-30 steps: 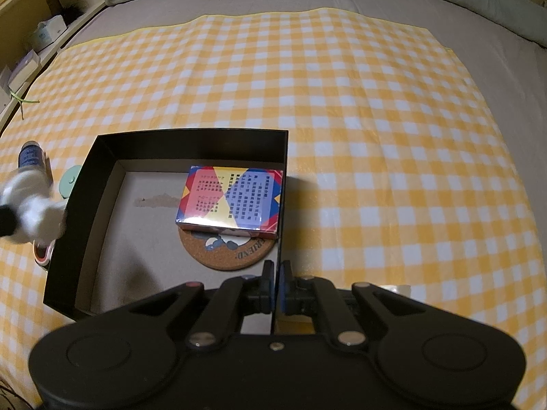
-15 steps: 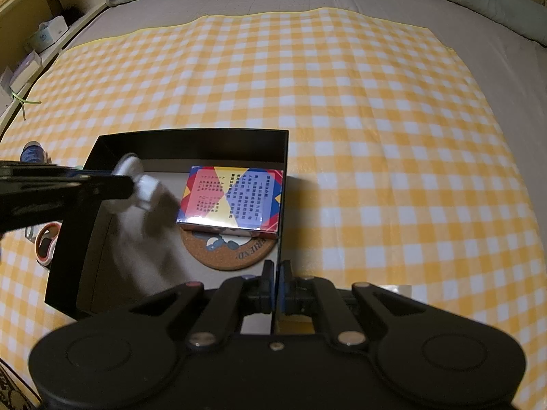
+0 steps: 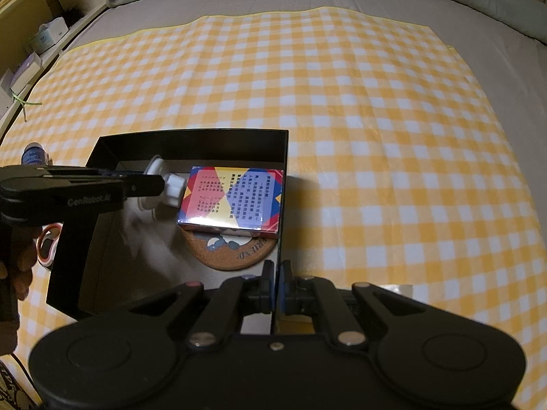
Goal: Organize rigid objects
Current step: 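Place the white cup-shaped part in the black box beside the card box, then move the left gripper to the blue bottle and grasp it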
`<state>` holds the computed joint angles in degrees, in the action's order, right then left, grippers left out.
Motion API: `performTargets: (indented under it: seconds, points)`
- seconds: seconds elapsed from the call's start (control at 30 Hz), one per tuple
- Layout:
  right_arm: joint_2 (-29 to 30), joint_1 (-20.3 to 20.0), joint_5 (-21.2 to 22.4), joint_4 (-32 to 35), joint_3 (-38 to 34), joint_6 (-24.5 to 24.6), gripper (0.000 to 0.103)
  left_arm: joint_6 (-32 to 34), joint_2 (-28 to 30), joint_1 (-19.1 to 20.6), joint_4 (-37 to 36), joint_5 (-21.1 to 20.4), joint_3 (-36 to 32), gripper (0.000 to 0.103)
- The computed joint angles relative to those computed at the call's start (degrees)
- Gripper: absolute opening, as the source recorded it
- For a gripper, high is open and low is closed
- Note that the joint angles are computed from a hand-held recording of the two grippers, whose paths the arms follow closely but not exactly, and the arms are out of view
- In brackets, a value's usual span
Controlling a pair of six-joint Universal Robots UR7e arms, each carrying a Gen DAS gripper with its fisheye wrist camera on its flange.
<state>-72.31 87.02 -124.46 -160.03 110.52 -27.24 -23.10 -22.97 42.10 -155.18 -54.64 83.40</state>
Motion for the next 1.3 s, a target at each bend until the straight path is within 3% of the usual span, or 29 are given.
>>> performTargets:
  seconds: [0.07, 0.13, 0.23, 0.3, 0.33, 0.37, 0.87, 1.07, 1.3]
  points:
    - [0.0, 0.0, 0.0, 0.1, -0.1, 0.1, 0.003, -0.4, -0.2, 0.0, 1.1, -0.5, -0.1, 0.027]
    - [0.0, 0.0, 0.0, 0.1, 0.0, 0.1, 0.003, -0.2, -0.3, -0.1, 1.4, -0.8, 0.0, 0.029]
    - [0.0, -0.1, 0.1, 0.2, -0.1, 0.0, 0.004, 0.5, -0.6, -0.4, 1.5, -1.3, 0.4, 0.041]
    - [-0.1, -0.2, 0.3, 0.3, -0.2, -0.1, 0.004, 0.4, -0.6, -1.0, 1.7, -0.9, 0.4, 0.06]
    - [0.0, -0.1, 0.4, 0.3, -0.1, 0.1, 0.004, -0.6, -0.5, -1.4, 2.5, 0.3, 0.3, 0.084]
    - [-0.1, -0.3, 0.5, 0.4, -0.3, 0.1, 0.004, -1.4, -0.4, -1.9, 3.2, 1.6, 0.2, 0.093]
    - [0.2, -0.2, 0.6, -0.4, 0.0, -0.5, 0.004, 0.3, -7.7, -6.2, -0.9, 2.9, 10.2, 0.103]
    - [0.2, -0.3, 0.6, -0.5, -0.1, -0.7, 0.004, 1.0, -12.8, -7.4, -4.2, 5.4, 16.6, 0.103]
    - [0.2, -0.3, 0.7, -0.4, -0.1, -0.7, 0.004, -2.8, -19.7, -6.8, -4.5, 10.8, 23.4, 0.103]
